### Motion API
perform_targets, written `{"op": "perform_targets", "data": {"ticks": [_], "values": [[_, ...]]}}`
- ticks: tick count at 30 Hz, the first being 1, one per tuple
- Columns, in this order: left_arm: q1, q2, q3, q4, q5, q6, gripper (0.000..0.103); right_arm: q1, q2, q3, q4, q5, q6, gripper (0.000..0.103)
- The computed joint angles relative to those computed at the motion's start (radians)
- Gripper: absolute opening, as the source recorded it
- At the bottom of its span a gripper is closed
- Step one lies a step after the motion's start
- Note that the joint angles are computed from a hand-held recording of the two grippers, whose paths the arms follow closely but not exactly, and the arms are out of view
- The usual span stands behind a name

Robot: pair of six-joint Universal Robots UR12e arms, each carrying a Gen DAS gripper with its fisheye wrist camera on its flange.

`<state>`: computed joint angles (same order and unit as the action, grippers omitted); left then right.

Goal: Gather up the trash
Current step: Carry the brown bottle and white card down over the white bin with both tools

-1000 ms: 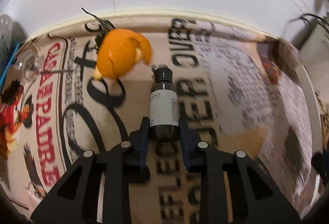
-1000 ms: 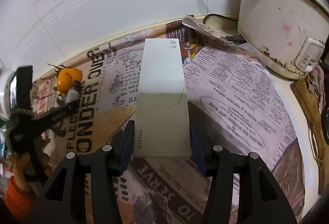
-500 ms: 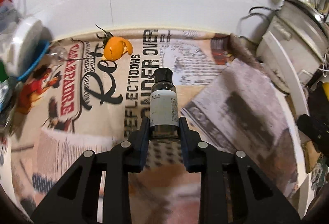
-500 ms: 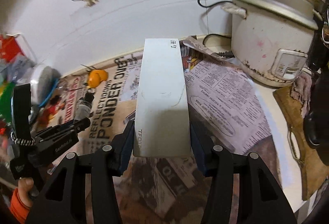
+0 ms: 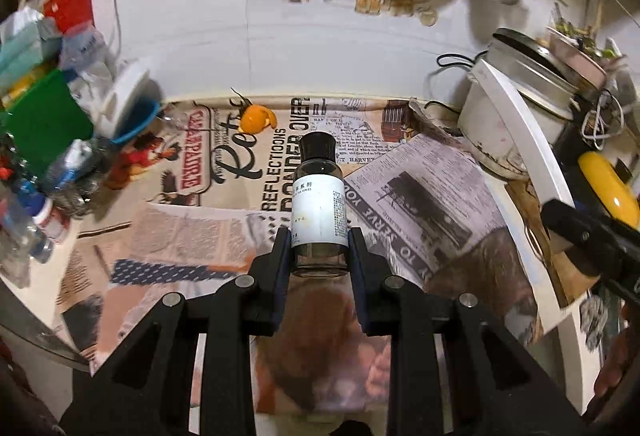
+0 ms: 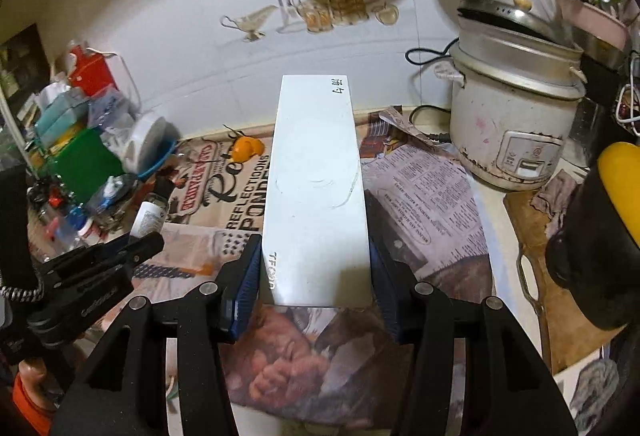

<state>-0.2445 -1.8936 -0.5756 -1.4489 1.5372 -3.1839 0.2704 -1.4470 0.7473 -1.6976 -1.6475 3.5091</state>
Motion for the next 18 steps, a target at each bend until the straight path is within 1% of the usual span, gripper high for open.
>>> {"op": "perform_targets", "data": {"ticks": [4,6,7,8,11,18], "values": [[0.021,0.091,-0.116,0.043,-0.033,0.033,0.027,0.047,-0.018,0.016,-0.004,-0.05,0.03,0.048],[0.035,0.141,-0.179,0.068,-0.048,0.056,0.027,0.089,-0.027,0.025,-0.005,-0.102,0.059,0.048],[0.046,0.166,-0.209,0.075,-0.069,0.068,0.027,0.104,-0.031,0.03,-0.004,-0.122,0.071,0.048],[0.06,0.192,-0.239,0.076,-0.095,0.08,0.027,0.127,-0.033,0.03,0.004,-0.148,0.093,0.048],[0.096,0.259,-0.315,0.068,-0.139,0.121,0.027,0.19,-0.044,0.045,0.013,-0.192,0.162,0.048],[0.172,0.409,-0.48,0.051,-0.205,0.189,0.027,0.313,-0.066,0.084,0.045,-0.26,0.263,0.048]]}}
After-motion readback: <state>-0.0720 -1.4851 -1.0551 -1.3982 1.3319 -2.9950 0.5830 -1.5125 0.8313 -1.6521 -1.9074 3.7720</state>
